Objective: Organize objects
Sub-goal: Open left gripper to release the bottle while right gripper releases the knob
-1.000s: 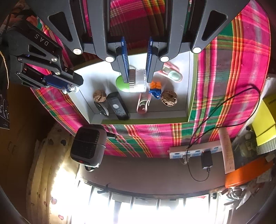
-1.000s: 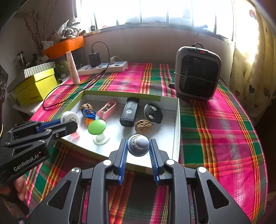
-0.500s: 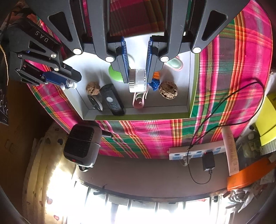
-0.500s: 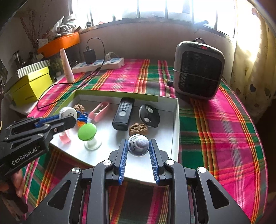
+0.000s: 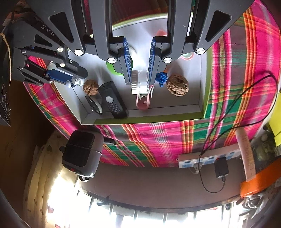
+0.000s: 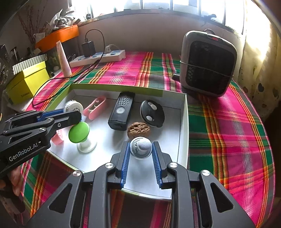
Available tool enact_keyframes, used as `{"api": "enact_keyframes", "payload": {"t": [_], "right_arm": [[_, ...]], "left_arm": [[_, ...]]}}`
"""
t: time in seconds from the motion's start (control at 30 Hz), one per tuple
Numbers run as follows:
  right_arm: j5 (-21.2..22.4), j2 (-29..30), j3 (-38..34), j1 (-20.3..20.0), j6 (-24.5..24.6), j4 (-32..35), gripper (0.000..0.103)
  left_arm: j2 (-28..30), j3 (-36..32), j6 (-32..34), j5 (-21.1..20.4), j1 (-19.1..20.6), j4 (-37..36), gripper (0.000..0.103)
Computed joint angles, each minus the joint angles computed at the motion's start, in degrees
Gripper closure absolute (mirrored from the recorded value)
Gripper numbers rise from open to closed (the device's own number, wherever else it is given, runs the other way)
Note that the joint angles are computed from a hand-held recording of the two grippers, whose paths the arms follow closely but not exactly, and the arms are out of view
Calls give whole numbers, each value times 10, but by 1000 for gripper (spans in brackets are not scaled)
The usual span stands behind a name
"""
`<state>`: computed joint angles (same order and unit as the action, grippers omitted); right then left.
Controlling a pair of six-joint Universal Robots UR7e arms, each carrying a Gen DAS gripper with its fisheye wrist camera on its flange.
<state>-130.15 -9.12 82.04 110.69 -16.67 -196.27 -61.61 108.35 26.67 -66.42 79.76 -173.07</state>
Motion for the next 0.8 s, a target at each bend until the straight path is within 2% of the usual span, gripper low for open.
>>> {"api": "enact_keyframes", "payload": {"t": [0.3, 0.8], "right_arm": [[1, 5, -8, -2, -5, 5, 76], [-4, 7, -13, -2, -11, 7, 76]], "left_arm": [[13, -23, 0, 2, 3, 13, 86], [13, -24, -4, 1, 3, 14, 86]]}}
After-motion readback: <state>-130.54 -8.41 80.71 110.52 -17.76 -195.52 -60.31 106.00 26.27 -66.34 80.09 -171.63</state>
